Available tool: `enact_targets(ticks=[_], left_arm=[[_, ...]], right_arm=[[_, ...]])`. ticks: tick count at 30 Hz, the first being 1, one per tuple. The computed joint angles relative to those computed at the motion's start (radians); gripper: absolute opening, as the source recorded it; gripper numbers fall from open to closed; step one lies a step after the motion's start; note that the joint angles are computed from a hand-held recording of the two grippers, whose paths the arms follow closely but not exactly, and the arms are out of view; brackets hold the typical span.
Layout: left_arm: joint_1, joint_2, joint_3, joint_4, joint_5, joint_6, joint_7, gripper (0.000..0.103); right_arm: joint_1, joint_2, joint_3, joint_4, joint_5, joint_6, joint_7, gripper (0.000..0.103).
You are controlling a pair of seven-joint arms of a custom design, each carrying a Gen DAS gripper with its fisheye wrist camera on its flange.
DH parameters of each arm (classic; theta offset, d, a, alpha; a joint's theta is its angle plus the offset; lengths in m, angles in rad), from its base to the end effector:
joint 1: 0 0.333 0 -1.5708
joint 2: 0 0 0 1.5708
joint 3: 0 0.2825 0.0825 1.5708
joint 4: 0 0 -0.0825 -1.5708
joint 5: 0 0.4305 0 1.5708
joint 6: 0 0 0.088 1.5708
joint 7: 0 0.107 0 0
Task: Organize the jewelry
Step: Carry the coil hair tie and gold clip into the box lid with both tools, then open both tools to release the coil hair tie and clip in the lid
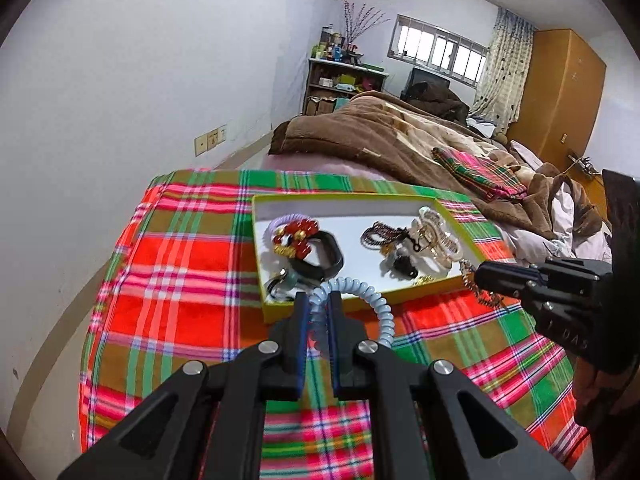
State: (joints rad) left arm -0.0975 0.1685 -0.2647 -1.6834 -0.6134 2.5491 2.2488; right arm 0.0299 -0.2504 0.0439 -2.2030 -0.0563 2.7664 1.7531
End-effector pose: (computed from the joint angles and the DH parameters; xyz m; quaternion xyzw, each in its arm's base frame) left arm 0.6608 -0.2301 0.5332 -0.4125 0.8093 -0.4040 0.1082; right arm 0.5766 0.0464 0.5335 -0.6289 0.6690 -0.2614 0.2976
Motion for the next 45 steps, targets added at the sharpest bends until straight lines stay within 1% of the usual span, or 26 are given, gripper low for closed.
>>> enact_targets(ticks=[7,13,16,21,30,33,35,40,41,43,44,45], left_arm=[[-0.01,0.111,-0.023,0.132,0.063,-0.026,-0.043,0.009],[-0.012,0.211,-0.05,0.242,0.135,-0.049,-0.087,0.009],[-0.009,0.244,-0.064,0.281,0.156,-0.061,-0.096,0.009],[-0.01,0.282,-0.077,0.318,0.195,-0.074,-0.102,0.009],[-0.01,0.319,-0.083,0.348,0.234,-0.101,-0.111,0.01],[-0.012,0.333,-0.082,0.366,0.245,-0.116,-0.127,0.01],[-0.012,0.345,-0.082,0.385,0.251,-0.141,-0.137,0.01],[-0.005,0.336,-0.086,0.373,0.246,-0.144,-0.14,0.01],[-0.003,0.331,-0.087,0.368,0.242,-0.142,-0.139,0.011],[0.0,0.315,-0.088,0.349,0.235,-0.126,-0.136,0.017],[0.001,0.307,-0.088,0.34,0.231,-0.117,-0.133,0.022],[0.005,0.296,-0.089,0.326,0.224,-0.107,-0.128,0.029]], right_arm=[[-0.006,0.056,-0.039,0.053,0.058,-0.001,-0.03,0.004],[0.013,0.137,-0.06,0.122,0.13,-0.003,-0.092,0.004],[0.02,0.169,-0.063,0.15,0.145,-0.011,-0.112,0.004],[0.033,0.21,-0.07,0.181,0.187,-0.033,-0.149,0.004],[0.035,0.241,-0.078,0.196,0.216,-0.049,-0.163,0.004],[0.035,0.24,-0.079,0.191,0.232,-0.042,-0.175,0.013],[0.035,0.238,-0.079,0.188,0.228,-0.035,-0.171,0.013],[0.034,0.216,-0.078,0.167,0.233,-0.016,-0.169,0.016],[0.034,0.208,-0.078,0.161,0.233,-0.013,-0.168,0.016],[0.035,0.191,-0.075,0.145,0.233,-0.003,-0.166,0.017],[0.035,0.185,-0.074,0.141,0.231,-0.001,-0.163,0.019],[0.034,0.175,-0.072,0.132,0.224,0.005,-0.155,0.023]])
